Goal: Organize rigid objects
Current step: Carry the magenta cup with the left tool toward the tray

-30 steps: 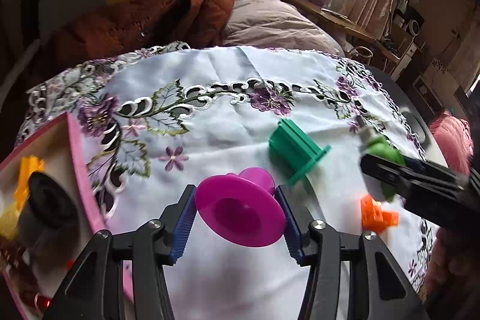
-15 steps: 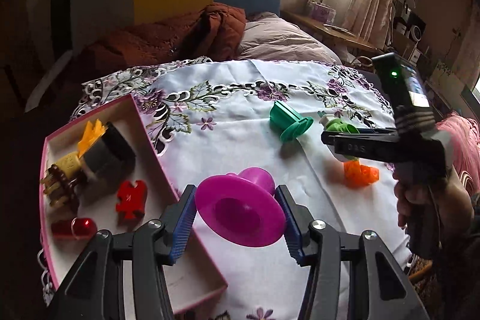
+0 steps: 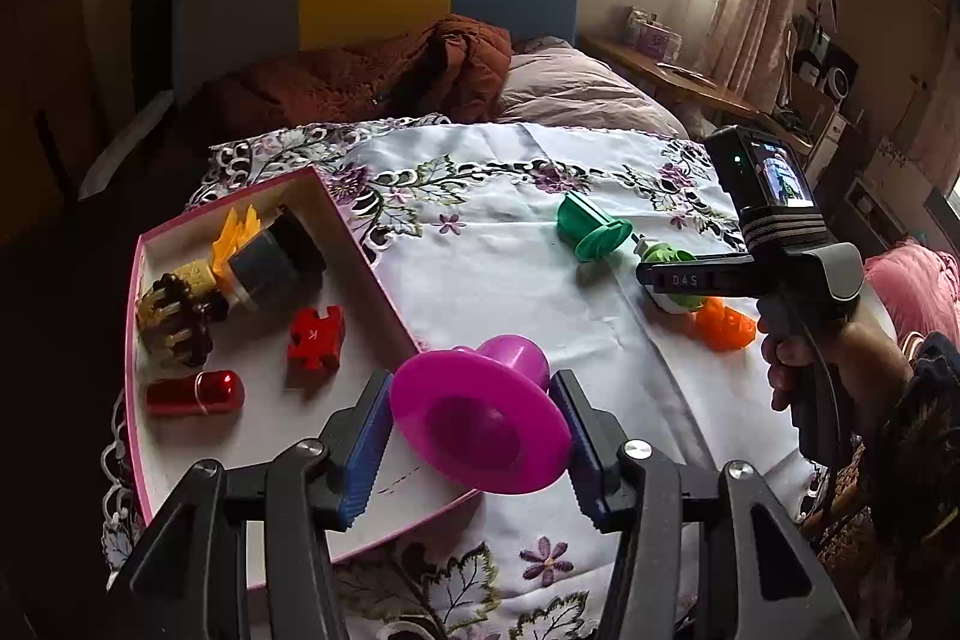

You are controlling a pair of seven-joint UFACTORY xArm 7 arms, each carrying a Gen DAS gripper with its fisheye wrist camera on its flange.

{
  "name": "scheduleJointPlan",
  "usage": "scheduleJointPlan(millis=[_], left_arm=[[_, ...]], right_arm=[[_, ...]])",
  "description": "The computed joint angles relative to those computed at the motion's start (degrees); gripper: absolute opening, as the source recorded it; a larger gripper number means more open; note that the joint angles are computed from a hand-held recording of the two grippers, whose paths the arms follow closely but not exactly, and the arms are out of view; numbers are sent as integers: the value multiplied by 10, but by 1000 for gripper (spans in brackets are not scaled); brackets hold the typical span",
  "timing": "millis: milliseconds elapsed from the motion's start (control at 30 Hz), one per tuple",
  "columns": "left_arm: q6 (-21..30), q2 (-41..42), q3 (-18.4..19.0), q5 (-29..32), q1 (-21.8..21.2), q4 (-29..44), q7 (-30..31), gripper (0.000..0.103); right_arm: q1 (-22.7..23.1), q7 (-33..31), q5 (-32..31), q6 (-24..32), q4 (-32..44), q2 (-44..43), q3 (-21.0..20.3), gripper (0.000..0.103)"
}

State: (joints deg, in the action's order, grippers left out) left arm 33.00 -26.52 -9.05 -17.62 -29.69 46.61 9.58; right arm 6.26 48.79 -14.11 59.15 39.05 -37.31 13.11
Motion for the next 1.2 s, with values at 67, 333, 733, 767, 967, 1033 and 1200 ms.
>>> scheduleJointPlan(millis=[67,333,733,767,967,1033,1200], left_arm=[[2,-5,4,-1,1,-5,1,53],[7,-22,13,-6,8,-23,-2,53],[13,-30,25,-17,15,-39,1,53],[12,-30,25,-18,16,-40,2,53],[16,-38,32,-24,22,-46,0,53],[18,-43,35,-23,28,-49,-2,53],[24,-57,47,-21,49,-59,-12,53]], right_arm=[[1,0,1,0,-1,-1,-1,53],[2,1,7,-3,-2,2,-5,53],[5,-3,4,12,3,15,-3,53],[5,-3,4,12,4,15,-3,53],[6,-3,3,12,3,15,-3,53],[6,-4,2,13,4,16,-3,53],[7,-6,0,14,4,16,-3,53]])
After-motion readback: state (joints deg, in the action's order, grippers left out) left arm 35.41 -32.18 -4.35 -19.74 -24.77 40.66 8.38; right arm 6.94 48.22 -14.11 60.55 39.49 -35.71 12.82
